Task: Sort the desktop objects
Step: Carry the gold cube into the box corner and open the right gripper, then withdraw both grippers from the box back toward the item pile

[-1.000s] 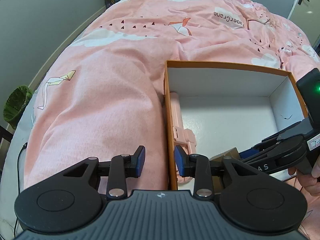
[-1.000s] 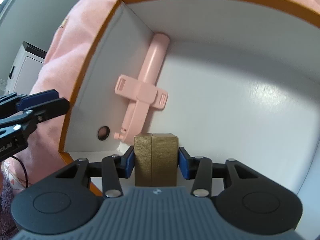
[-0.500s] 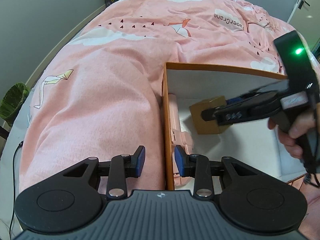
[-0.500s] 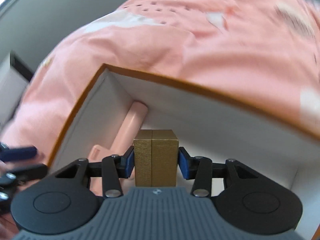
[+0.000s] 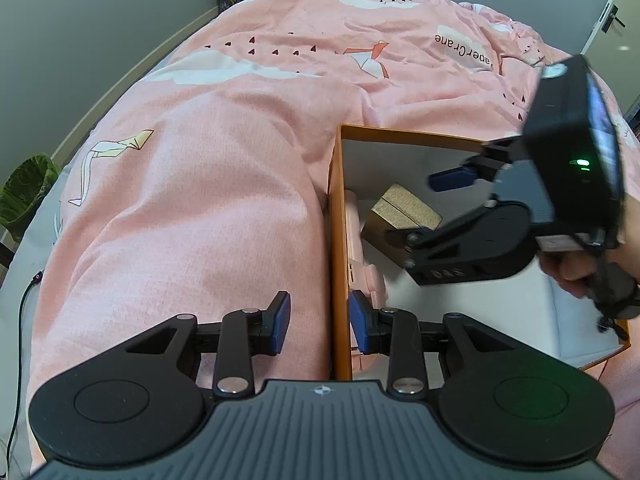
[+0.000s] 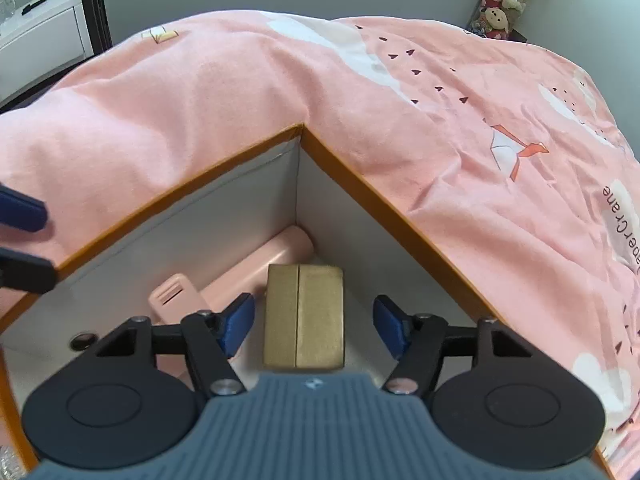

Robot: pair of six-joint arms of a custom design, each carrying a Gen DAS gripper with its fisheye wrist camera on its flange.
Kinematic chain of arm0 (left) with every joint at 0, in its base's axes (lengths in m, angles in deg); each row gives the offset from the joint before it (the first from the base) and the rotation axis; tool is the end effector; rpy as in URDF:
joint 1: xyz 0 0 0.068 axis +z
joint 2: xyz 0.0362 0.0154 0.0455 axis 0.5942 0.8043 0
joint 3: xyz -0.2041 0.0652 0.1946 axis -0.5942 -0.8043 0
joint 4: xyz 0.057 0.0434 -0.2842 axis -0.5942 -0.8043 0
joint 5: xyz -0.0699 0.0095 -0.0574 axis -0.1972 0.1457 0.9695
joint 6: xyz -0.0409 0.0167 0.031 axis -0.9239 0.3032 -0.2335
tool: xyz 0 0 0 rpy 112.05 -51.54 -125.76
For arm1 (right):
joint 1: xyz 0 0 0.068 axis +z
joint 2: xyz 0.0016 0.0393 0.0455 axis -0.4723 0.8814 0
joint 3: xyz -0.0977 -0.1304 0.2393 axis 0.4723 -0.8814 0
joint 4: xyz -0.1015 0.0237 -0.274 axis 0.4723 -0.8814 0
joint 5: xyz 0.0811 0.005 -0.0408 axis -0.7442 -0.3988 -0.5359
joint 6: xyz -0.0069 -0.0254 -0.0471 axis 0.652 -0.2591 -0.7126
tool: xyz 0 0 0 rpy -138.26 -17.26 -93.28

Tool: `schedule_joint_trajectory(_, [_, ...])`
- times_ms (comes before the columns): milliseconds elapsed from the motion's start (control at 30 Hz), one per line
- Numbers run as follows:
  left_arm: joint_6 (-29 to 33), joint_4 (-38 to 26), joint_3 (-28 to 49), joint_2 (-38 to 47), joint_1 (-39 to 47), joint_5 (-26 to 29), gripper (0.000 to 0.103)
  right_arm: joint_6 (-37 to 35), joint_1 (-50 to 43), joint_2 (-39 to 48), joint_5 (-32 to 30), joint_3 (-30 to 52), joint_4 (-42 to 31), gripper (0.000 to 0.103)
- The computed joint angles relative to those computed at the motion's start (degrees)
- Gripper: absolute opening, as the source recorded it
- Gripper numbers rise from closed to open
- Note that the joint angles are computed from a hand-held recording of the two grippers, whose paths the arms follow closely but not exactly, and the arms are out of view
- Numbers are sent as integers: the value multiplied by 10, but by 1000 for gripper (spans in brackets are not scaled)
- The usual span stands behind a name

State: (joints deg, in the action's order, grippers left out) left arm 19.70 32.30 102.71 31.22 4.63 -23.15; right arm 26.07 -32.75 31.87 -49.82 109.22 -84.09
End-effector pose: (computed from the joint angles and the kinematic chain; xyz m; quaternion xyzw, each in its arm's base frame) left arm 0.2350 -0.1420 0.2171 0.0795 0.9661 -0.0668 0.2365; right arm 0.3177 -0.0147 0.1609 -0.3936 0.8804 0.0332 0.2623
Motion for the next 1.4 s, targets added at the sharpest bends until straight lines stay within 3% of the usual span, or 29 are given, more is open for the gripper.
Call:
schedule_joint_trajectory(133, [-4,7,-5,-5,-1,-1,37,28,-18,-17,7,0,-38,76])
schedule_joint_trajectory(267, [-5,9,-7,-6,-1,1,37,64,-48,12,-37,28,-111,56])
schedule_joint_trajectory(333, [-5,9,-8,-7,-2,1,37,75,-53,20,-52,24,-101,52])
schedule_joint_trajectory(433, [-5,7,-7,-5,-2,-1,37,88,-53,20,-49,9,-65,37])
schedule_joint_trajectory(667, [-7,9,-2,0,0,1,37,85,-59,27,-57,12,-44,29])
schedule_joint_trajectory(1067, [-15,1,4,6,-6,-6,37,19,-31,14,-34,-46,83,30])
schedule_joint_trajectory(1233, [-21,-3,6,-9,-21,-20,37,22,-51,10,-53,-25,38,30])
schedule_joint_trajectory(1400, [-39,-18,8,-35,-53,-43,37,10,-89,-56,-91,-23,-49,30])
